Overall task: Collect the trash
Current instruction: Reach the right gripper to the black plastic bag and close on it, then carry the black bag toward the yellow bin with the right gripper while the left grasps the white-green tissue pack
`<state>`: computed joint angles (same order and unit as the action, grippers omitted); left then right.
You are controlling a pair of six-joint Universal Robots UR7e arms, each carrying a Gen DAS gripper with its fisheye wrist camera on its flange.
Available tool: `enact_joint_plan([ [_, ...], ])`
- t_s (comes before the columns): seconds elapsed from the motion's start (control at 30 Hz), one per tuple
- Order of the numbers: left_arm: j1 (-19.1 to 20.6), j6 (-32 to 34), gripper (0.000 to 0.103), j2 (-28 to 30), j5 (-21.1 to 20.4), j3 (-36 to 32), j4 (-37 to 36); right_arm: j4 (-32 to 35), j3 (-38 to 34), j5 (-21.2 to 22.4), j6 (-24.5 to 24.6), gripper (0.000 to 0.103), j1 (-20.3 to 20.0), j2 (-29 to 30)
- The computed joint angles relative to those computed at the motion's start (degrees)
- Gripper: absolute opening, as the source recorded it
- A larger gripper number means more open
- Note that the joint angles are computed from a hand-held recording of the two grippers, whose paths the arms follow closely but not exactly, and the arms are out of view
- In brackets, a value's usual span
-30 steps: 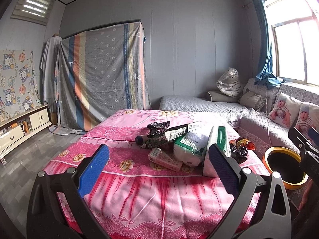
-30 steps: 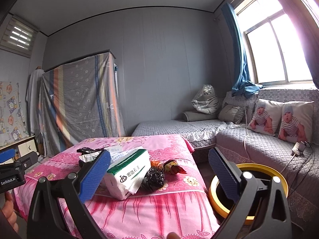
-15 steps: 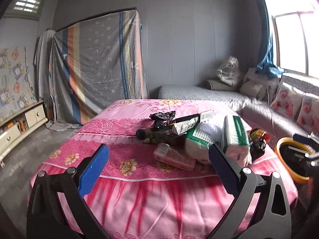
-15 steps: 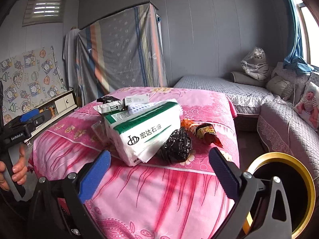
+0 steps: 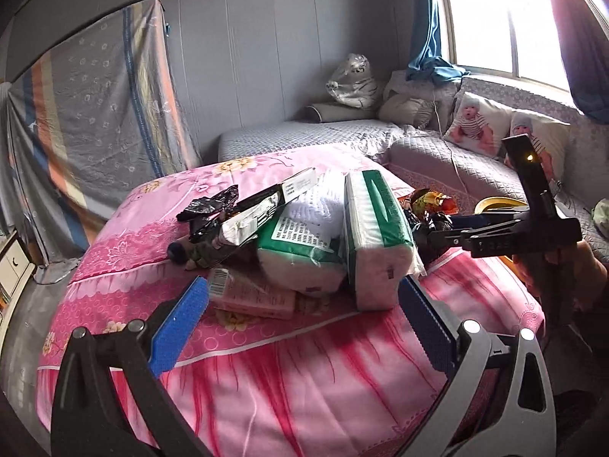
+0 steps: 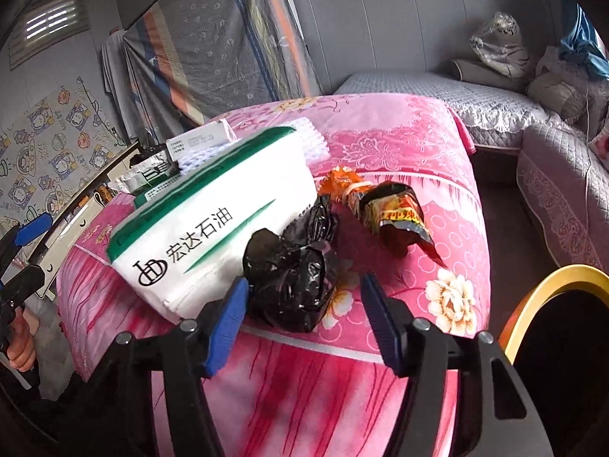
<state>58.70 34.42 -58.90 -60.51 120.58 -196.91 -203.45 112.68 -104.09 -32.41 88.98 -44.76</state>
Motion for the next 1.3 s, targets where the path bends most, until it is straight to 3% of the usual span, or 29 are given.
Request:
enact_joint_plan([
  [0.07, 0.17, -0.49, 0.095, 0.55, -1.21, -1.11, 1.07, 3.79, -1.09, 2.17, 1.43, 0.053, -0.81, -0.38],
  [0.17, 0.09, -0.85, 0.095, 1.67, -0.62, -2.54, 2.75, 7.73, -2.35, 4.07, 2.64, 0.038, -1.10, -0.56],
  [0.33, -0.07, -1.18, 0.095, 2.71, 1.05, -3.63, 6.20, 7.29, -0.58, 4.87, 2.49, 0.025, -0.46, -1.51],
  [0.5, 0.02, -2.41, 0.095, 2.88, -0.94, -3.82, 7.36, 4.94, 5.12, 11.28, 3.76, 0.024, -1.80, -5.74],
  [0.6, -0.13, -2.46, 0.095, 3.37, -1.90, -4.28, 7.78, 3.93, 9.85, 19.20, 6.43, 0.024, -4.17, -9.95],
  [0.73, -0.78, -2.40, 0.095, 4.70, -1.49, -5.53, 9.07, -2.38, 16.35, 23.95, 5.89, 0.024, -5.09, -13.79],
  [1.2, -1.84, 1.21, 0.094, 13.73, 5.26, -14.32, 12.54, -8.83, 22.71, 29.35, 4.89, 0.024, -6.99, -16.50],
  [1.27, -1.84, 1.27, 0.076, 14.78, 5.89, -15.31, 13.38, -9.53, 23.11, 29.66, 5.13, 0.024, -7.41, -16.54],
  [1.3, -1.73, 0.79, 0.074, 14.85, 5.60, -15.60, 14.65, -9.72, 23.32, 29.86, 5.21, 0.024, -7.64, -16.63],
])
